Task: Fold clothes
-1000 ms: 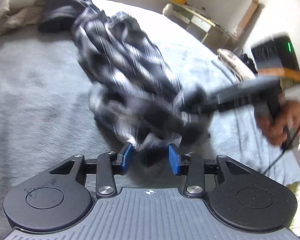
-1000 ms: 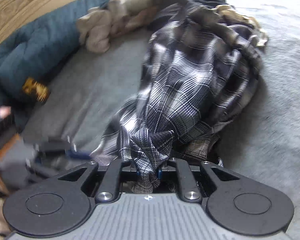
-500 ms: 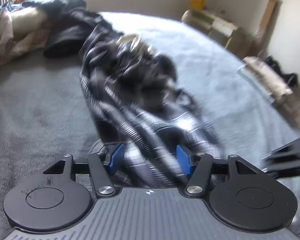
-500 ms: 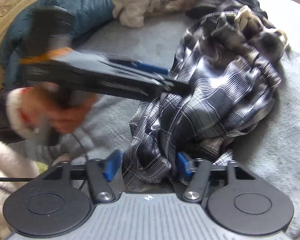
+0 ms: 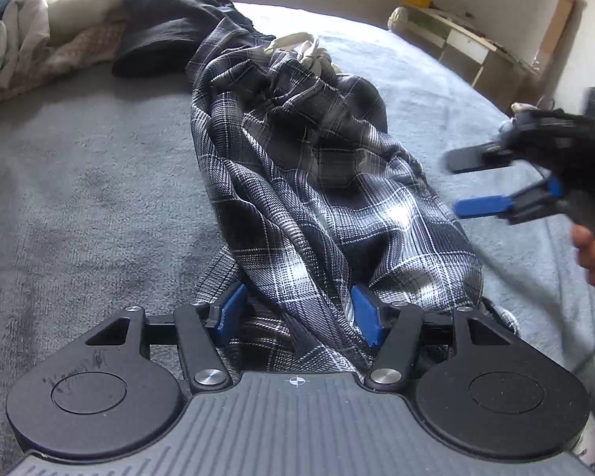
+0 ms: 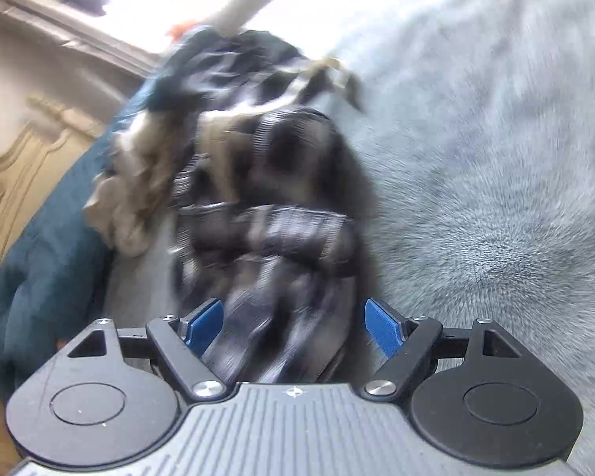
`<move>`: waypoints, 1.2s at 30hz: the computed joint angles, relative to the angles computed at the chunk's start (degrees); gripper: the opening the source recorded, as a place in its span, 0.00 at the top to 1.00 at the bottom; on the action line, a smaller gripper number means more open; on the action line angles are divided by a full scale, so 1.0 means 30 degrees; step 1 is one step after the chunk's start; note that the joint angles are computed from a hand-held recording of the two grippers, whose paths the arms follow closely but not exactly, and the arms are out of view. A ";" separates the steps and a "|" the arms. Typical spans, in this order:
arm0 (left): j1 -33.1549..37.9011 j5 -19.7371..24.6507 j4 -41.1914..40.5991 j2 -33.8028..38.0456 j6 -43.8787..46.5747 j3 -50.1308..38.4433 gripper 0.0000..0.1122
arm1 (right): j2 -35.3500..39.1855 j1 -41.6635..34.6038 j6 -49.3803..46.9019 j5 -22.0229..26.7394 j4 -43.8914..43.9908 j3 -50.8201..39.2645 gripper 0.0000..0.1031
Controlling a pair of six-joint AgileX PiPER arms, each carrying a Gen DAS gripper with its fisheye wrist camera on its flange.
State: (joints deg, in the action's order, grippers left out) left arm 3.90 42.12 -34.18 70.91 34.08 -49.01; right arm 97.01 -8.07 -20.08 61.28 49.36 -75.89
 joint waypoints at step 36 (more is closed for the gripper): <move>0.7159 0.5958 -0.7347 0.0625 0.4548 -0.0438 0.46 | -0.1411 0.1550 -0.2471 -0.4158 0.1387 0.2288 0.91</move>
